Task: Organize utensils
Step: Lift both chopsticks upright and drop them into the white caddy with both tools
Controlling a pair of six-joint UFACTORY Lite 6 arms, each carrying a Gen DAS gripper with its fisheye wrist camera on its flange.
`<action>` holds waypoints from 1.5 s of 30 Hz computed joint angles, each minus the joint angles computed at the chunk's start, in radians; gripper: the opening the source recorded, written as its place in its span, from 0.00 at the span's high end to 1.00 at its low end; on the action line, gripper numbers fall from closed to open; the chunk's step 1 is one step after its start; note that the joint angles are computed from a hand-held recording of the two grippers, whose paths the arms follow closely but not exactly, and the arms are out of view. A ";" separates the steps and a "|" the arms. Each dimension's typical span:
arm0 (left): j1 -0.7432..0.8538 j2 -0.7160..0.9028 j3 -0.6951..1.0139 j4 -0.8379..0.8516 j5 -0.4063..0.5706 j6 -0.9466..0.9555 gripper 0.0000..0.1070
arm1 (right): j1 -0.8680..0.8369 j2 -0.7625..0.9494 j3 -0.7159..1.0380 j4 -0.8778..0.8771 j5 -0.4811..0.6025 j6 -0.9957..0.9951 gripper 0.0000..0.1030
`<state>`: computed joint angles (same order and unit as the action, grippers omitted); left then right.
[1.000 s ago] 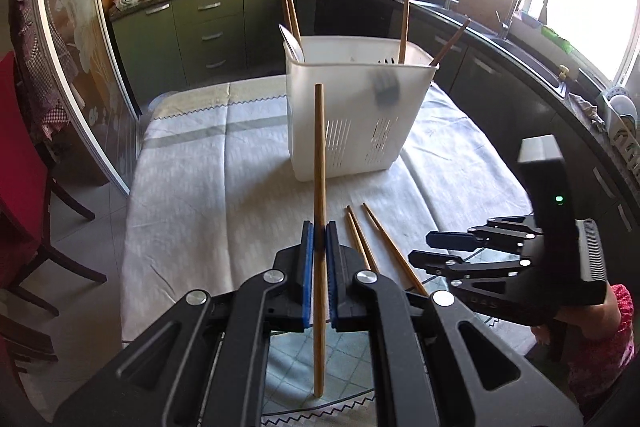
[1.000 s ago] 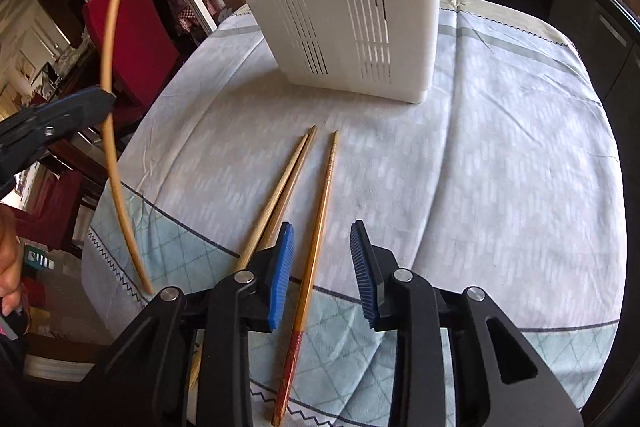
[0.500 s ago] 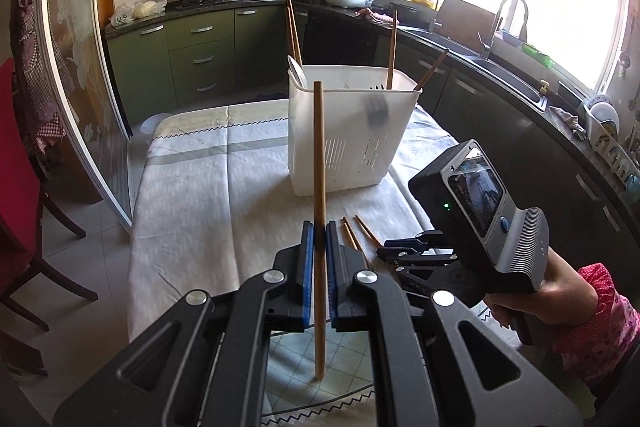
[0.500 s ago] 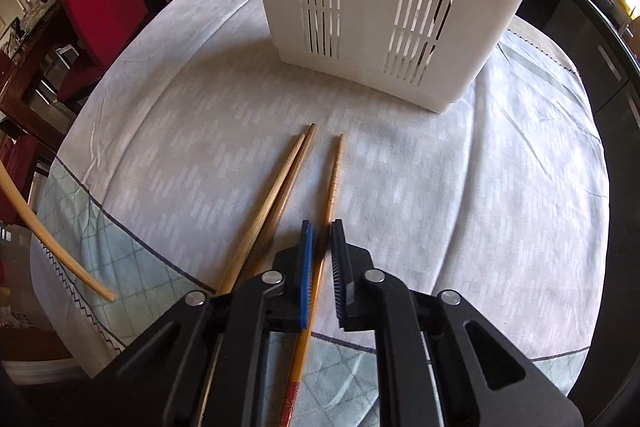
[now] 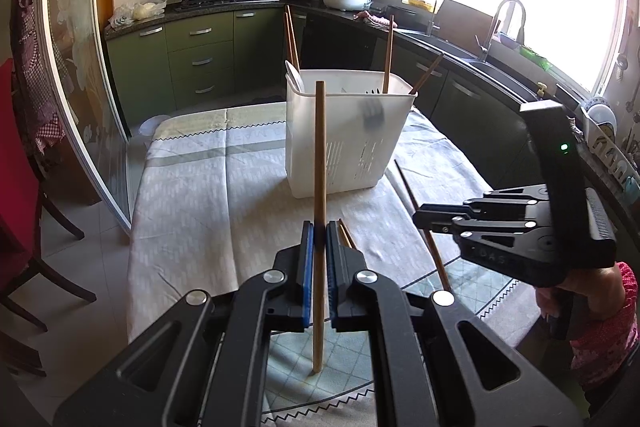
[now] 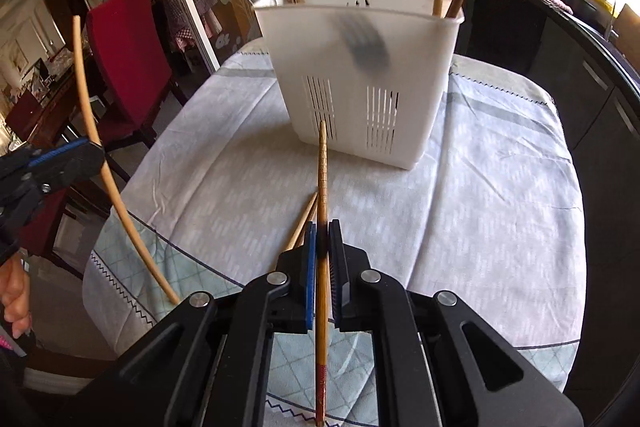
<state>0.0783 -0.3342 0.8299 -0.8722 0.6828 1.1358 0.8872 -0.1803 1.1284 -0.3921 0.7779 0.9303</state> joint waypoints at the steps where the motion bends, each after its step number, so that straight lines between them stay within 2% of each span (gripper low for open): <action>1: 0.002 -0.004 -0.001 0.000 0.001 0.000 0.95 | 0.012 -0.029 -0.005 -0.015 0.015 0.016 0.93; 11: -0.003 -0.047 -0.002 0.023 0.009 -0.032 0.95 | 0.105 -0.209 -0.051 -0.081 0.128 0.094 0.93; 24: -0.055 -0.050 0.062 0.067 0.018 -0.106 0.95 | 0.136 -0.251 0.041 -0.135 0.188 0.096 0.93; 28: -0.068 -0.003 0.175 0.082 0.069 -0.156 0.95 | 0.132 -0.209 0.195 -0.161 0.243 0.046 0.93; 33: -0.119 0.053 0.386 0.120 0.082 -0.258 0.95 | 0.134 -0.076 0.540 -0.241 0.335 -0.051 0.93; 40: -0.201 0.267 0.774 0.156 0.033 -0.421 0.95 | -0.001 0.202 1.023 -0.230 0.358 -0.236 0.93; 45: -0.290 0.404 0.894 0.251 -0.103 -0.515 0.95 | -0.178 0.306 1.093 -0.132 0.274 -0.313 0.93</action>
<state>-0.2115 0.0697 1.7239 -0.6211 0.5794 0.6205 0.7092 0.1255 2.2218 -0.5239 1.0514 0.6178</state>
